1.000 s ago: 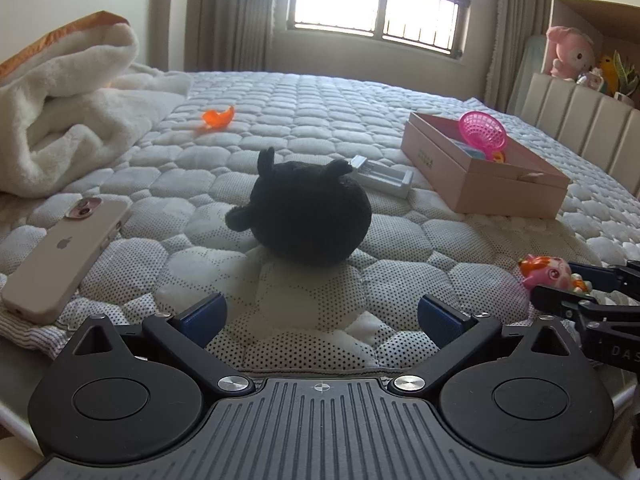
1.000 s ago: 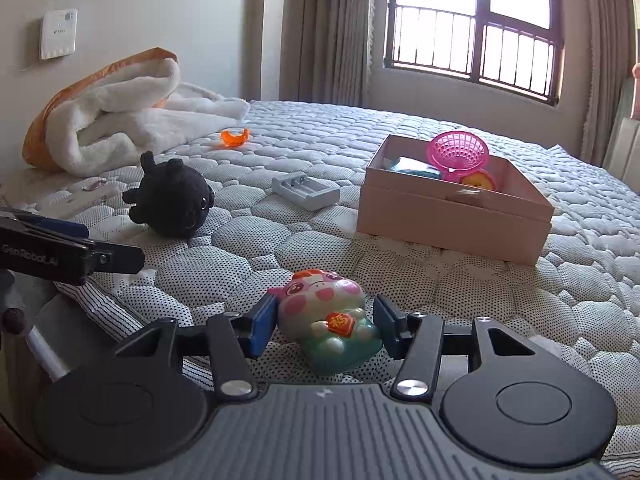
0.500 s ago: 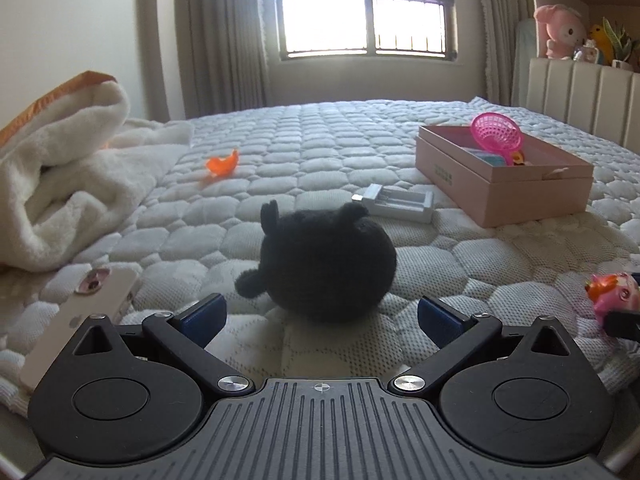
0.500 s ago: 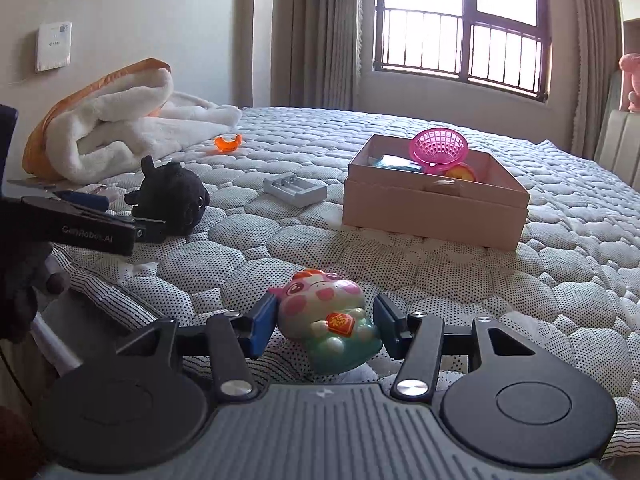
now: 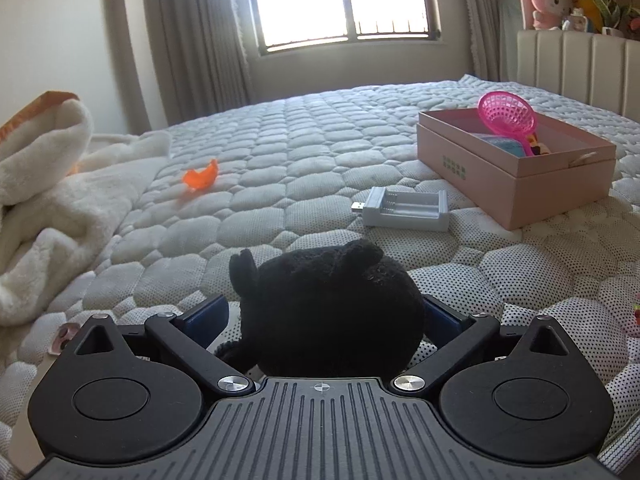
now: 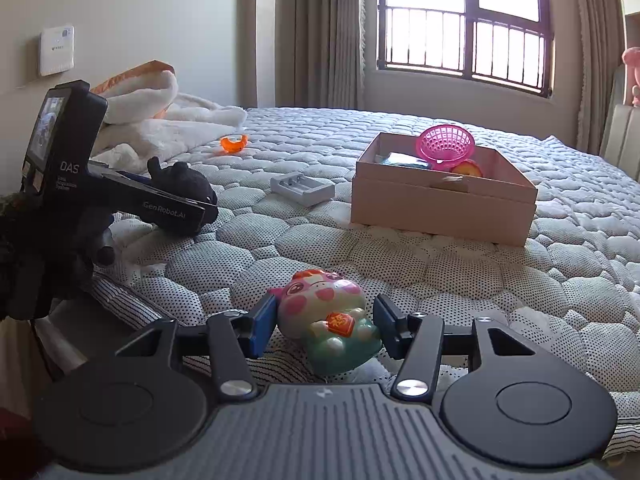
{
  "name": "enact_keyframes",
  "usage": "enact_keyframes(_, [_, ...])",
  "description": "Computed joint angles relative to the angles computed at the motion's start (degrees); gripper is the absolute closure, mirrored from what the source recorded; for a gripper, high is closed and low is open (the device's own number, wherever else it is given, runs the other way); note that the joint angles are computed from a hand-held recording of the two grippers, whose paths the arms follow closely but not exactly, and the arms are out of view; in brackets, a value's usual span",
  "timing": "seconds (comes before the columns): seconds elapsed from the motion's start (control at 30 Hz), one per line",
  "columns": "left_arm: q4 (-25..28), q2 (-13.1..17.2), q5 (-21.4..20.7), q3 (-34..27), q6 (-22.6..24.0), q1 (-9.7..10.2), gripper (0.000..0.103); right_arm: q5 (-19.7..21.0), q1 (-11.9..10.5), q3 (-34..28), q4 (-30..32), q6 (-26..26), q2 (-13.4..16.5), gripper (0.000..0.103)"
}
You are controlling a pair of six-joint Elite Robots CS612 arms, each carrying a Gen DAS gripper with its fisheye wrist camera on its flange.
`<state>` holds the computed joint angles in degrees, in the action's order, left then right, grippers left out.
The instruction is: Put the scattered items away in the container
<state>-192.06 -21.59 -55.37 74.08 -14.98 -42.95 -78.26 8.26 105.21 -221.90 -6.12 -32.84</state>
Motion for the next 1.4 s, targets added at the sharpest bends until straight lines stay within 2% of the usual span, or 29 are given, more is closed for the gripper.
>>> enact_keyframes(0.03, [0.5, -0.1, -0.3, 0.0, 0.2, 0.03, 0.013, 0.2, 0.0, 0.0, 0.4, 0.3, -0.1, 0.050])
enact_keyframes(0.13, [3.4, -0.5, 1.0, -0.3, 0.4, -0.37, 0.013, 1.4, -0.8, 0.6, -2.4, 2.2, -0.2, 0.050])
enact_keyframes(0.2, [2.5, -0.6, 2.6, -0.2, 2.3, -1.00, 0.013, 3.0, -2.0, 1.6, -5.1, 4.1, -0.2, 0.050])
enact_keyframes(0.27, [0.0, -0.7, 2.2, 0.1, 4.3, -1.46, 0.013, 2.2, -2.6, 2.4, -6.3, 4.9, -0.2, 0.050])
enact_keyframes(0.4, [-5.7, -1.2, -4.1, -0.3, 6.5, -1.88, 0.013, -0.4, -3.6, 3.5, -7.6, 5.7, -0.6, 0.050])
enact_keyframes(0.57, [-8.6, -1.0, -14.0, -5.2, 10.0, -2.11, 0.013, 0.1, -5.8, 4.6, -14.1, 13.1, -0.3, 0.050])
enact_keyframes(0.7, [-3.2, 0.9, -19.2, -13.4, 10.7, -1.83, 0.013, 1.5, -7.0, 4.6, -17.0, 15.3, -0.3, 0.050])
enact_keyframes(0.8, [2.6, 3.6, -21.5, -21.0, 9.4, -1.47, 0.013, 3.5, -7.8, 4.4, -18.6, 16.5, 0.0, 0.050])
enact_keyframes(1.0, [15.2, 11.1, -25.4, -37.8, 1.7, -0.14, 0.013, 5.3, -8.6, 3.2, -18.4, 16.1, 1.1, 0.050])
enact_keyframes(1.1, [20.5, 15.0, -26.5, -45.5, -0.4, 0.35, 0.008, 6.2, -9.0, 2.7, -16.7, 16.2, 1.6, 0.050])
enact_keyframes(1.17, [20.6, 15.7, -25.5, -46.0, -0.4, 0.31, 0.007, 5.9, -9.1, 2.5, -15.6, 16.7, 1.8, 0.050])
enact_keyframes(1.23, [18.2, 14.5, -24.5, -42.5, -0.7, 0.31, 0.007, 5.4, -9.2, 2.2, -14.6, 17.3, 2.0, 0.050])
enact_keyframes(1.4, [8.8, 9.1, -19.7, -28.4, -1.2, 0.10, 0.005, 5.4, -9.2, 1.1, -11.7, 17.7, 1.8, 0.050])
